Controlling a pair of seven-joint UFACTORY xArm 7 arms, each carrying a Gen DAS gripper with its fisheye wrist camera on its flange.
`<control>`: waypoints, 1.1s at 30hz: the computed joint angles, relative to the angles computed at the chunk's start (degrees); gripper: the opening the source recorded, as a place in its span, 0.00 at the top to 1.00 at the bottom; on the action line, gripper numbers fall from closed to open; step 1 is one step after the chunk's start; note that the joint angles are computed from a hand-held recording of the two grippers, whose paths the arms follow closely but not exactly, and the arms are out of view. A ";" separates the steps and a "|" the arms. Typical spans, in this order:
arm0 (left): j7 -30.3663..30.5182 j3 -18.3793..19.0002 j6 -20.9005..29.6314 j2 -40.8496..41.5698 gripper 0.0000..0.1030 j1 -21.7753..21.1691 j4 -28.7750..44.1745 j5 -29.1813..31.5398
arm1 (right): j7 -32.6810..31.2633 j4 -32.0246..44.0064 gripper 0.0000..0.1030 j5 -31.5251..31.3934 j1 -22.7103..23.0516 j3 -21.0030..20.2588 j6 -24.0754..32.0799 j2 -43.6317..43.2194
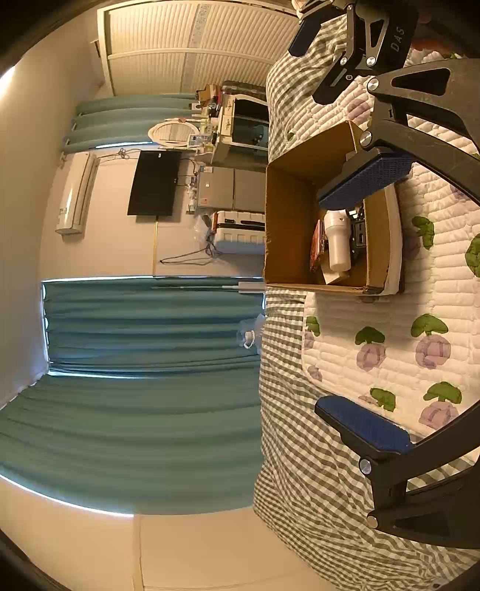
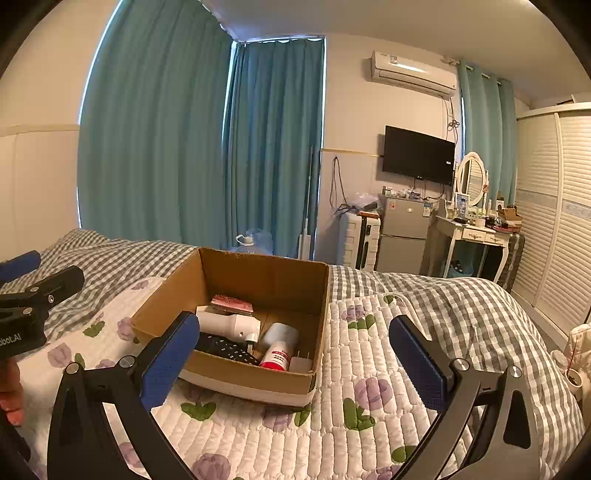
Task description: Organize rigid objects
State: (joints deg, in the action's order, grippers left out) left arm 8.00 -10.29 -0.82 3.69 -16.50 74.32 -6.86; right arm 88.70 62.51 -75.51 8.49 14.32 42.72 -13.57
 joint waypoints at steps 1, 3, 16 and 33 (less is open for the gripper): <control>-0.14 0.07 0.10 0.01 0.00 -0.06 0.06 0.18 | 0.06 -0.06 0.00 0.13 0.06 0.00 -0.02 -0.17; -1.03 0.48 0.14 0.14 0.00 -0.36 0.23 1.09 | 0.53 -0.11 0.00 0.03 0.02 0.10 0.10 -0.34; -0.06 -0.02 0.32 0.34 0.00 -0.18 -0.12 1.23 | 1.51 -0.56 0.00 0.32 -0.48 0.14 -0.90 -1.30; 3.50 -1.17 1.68 0.48 0.00 0.39 -0.11 -2.04 | 1.66 -0.90 0.00 1.89 -1.42 0.52 -0.51 -1.80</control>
